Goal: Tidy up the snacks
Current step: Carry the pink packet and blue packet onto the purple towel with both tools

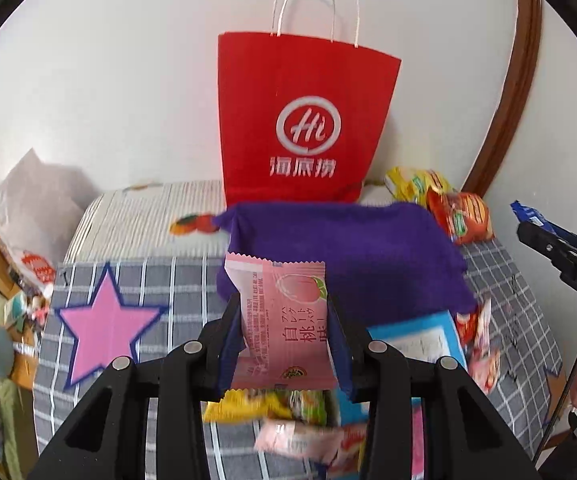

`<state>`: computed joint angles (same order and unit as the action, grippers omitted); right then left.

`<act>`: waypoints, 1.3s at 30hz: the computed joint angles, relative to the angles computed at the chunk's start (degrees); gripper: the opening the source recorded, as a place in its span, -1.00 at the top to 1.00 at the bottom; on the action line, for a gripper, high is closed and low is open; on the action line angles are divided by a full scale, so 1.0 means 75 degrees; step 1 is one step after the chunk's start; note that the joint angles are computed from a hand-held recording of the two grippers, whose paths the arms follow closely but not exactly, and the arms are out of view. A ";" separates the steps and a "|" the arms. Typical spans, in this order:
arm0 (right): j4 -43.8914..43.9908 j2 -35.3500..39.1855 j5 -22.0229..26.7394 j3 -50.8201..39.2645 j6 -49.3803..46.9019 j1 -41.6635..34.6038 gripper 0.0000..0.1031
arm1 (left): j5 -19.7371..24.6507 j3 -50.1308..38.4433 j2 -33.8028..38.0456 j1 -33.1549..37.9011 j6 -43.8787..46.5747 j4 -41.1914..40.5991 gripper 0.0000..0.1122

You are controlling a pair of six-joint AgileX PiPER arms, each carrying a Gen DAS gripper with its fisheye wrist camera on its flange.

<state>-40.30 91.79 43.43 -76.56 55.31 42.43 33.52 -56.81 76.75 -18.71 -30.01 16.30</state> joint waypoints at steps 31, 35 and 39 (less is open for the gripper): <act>0.4129 0.3962 0.0035 -0.4466 -0.4654 -0.2448 -0.10 | -0.0392 -0.3295 0.3865 0.1332 0.2648 -0.2727 0.33; 0.4432 0.4507 0.0490 -0.5087 -0.4925 -0.2596 -0.10 | -0.0198 -0.3486 0.4155 0.1467 0.2816 -0.3072 0.33; 0.4478 0.4980 0.0881 -0.5603 -0.5008 -0.2552 -0.10 | -0.0132 -0.3600 0.4285 0.1425 0.2674 -0.2886 0.33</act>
